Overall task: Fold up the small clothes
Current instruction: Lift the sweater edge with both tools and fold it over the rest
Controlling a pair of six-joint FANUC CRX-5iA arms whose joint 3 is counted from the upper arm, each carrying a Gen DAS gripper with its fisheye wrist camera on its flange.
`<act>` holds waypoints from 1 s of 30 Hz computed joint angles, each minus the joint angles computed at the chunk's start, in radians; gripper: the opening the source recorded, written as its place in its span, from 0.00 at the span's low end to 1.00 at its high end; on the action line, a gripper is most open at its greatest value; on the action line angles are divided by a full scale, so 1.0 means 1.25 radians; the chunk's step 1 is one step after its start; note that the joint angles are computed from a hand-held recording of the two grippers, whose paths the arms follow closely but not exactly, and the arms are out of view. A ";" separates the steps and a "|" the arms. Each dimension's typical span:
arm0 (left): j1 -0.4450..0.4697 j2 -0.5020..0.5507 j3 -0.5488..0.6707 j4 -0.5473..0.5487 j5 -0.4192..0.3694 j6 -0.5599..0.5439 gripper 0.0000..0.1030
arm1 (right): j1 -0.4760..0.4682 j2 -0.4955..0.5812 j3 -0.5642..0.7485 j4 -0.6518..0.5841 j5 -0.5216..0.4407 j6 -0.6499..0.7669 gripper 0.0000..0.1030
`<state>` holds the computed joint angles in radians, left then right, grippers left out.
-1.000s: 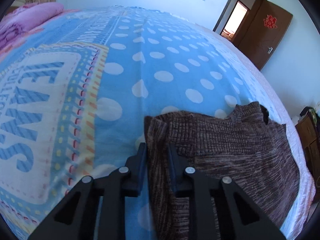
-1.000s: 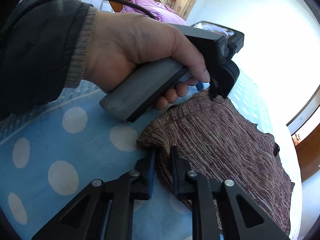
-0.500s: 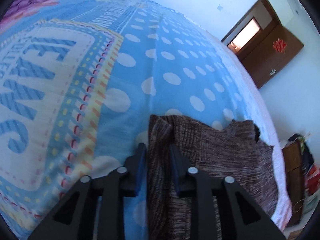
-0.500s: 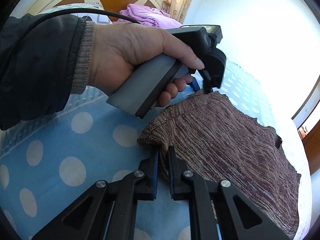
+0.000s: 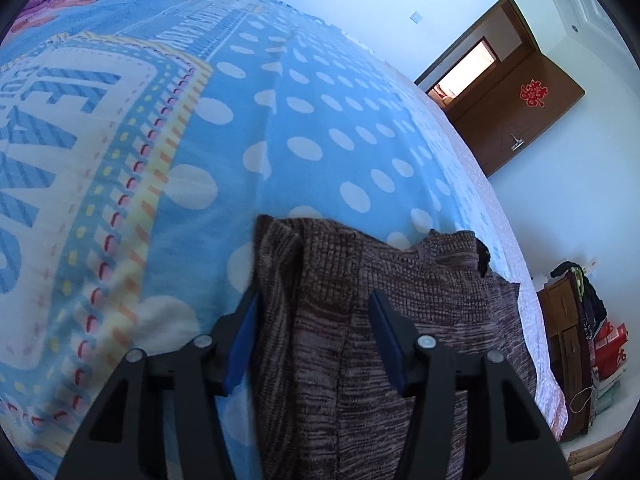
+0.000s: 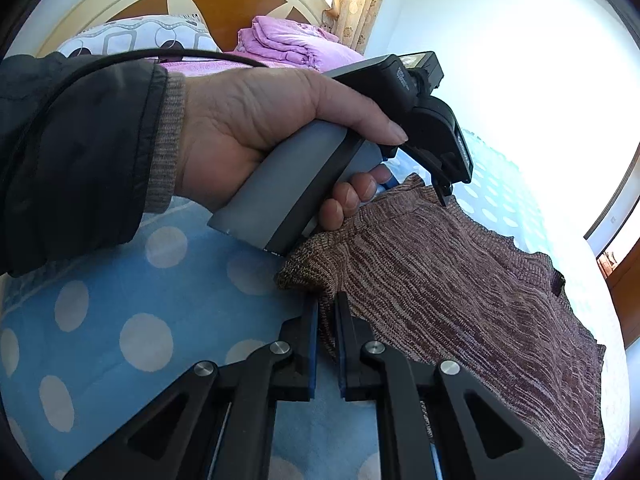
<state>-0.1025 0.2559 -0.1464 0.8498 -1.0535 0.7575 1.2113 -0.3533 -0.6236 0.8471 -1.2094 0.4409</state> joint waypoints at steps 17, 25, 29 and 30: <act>0.003 -0.021 0.039 -0.036 -0.043 0.074 0.08 | 0.032 -0.140 -0.028 0.037 -0.008 -0.106 0.03; -0.036 -0.061 0.036 0.005 -0.039 0.088 0.08 | 0.065 -0.234 -0.050 0.079 -0.073 -0.184 0.03; -0.063 -0.073 0.038 0.017 -0.024 0.108 0.08 | 0.065 -0.286 -0.073 0.102 -0.106 -0.204 0.03; -0.069 -0.074 0.040 0.019 -0.020 0.112 0.08 | 0.079 -0.293 -0.076 0.107 -0.122 -0.219 0.03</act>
<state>-0.1892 0.1630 -0.0967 0.8733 -1.0786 0.8978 1.3101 -0.7192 -0.7183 0.9809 -1.3622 0.1668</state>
